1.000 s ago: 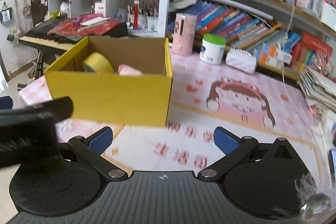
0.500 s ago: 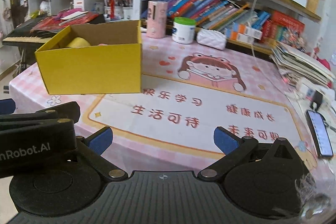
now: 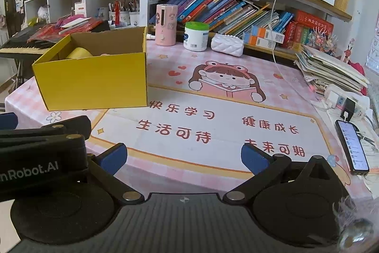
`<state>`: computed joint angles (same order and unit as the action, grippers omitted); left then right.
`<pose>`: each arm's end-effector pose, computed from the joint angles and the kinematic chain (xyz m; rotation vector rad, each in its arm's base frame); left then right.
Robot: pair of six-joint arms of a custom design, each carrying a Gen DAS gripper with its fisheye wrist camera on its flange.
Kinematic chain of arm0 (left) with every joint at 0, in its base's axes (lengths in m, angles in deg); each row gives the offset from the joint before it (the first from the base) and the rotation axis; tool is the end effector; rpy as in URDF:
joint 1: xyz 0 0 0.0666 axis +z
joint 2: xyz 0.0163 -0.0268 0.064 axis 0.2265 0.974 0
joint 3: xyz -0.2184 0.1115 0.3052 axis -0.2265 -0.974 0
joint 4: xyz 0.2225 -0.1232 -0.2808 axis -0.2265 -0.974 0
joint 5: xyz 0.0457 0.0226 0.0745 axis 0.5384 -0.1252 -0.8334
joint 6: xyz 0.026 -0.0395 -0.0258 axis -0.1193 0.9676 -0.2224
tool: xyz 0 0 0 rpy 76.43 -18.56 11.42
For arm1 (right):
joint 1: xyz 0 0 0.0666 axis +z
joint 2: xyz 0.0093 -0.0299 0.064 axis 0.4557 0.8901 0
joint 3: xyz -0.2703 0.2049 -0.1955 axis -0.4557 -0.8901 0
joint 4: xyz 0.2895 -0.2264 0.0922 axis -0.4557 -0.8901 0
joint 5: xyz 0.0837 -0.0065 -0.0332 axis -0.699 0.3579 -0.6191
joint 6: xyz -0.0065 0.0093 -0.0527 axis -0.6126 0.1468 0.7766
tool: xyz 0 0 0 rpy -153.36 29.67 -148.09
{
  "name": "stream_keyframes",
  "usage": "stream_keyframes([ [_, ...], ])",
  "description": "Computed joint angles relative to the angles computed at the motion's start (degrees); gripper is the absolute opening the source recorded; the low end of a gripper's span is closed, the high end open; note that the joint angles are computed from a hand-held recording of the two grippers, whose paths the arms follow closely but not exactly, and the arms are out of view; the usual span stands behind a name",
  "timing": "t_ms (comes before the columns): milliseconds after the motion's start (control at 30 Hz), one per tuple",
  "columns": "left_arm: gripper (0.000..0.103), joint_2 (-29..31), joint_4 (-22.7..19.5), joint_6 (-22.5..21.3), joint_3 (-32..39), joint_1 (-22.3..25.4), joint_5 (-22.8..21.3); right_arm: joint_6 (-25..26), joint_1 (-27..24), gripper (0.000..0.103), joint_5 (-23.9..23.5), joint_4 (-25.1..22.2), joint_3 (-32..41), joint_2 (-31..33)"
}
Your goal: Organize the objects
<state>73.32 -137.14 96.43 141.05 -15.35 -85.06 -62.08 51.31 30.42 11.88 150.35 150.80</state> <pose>0.6082 -0.3170 0.5029 0.0025 2.1607 -0.1129 0.6086 0.2586 0.4841 -0.0149 2.2159 -0.0764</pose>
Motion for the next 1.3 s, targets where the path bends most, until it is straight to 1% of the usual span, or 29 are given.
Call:
stream_keyframes([
  [200,0.103,1.23,-1.92,0.12,2.19,-0.58,-0.16,1.80,-0.01,0.103,-0.71,2.45,-2.95,-1.94],
  [500,0.103,2.01,-2.89,-0.33,3.76,-1.26,0.19,0.88,-0.51,0.103,-0.67,2.32,-4.36,-3.00],
  [833,0.103,2.47,-2.98,-0.65,4.68,-1.35,1.00,0.25,-0.64,0.103,0.78,2.25,-4.93,-3.53],
  [1000,0.103,3.48,-3.80,-0.87,6.39,-1.37,1.78,-0.33,-0.85,0.103,1.23,2.08,-5.21,-3.80],
  [1133,0.103,4.88,-5.29,-0.96,8.80,-1.47,2.26,-1.03,-1.09,0.103,1.01,2.20,-6.02,-4.37],
  [1300,0.103,5.89,-5.83,-1.68,10.52,-1.79,3.01,-1.87,-1.40,0.103,1.65,2.01,-6.56,-4.79],
])
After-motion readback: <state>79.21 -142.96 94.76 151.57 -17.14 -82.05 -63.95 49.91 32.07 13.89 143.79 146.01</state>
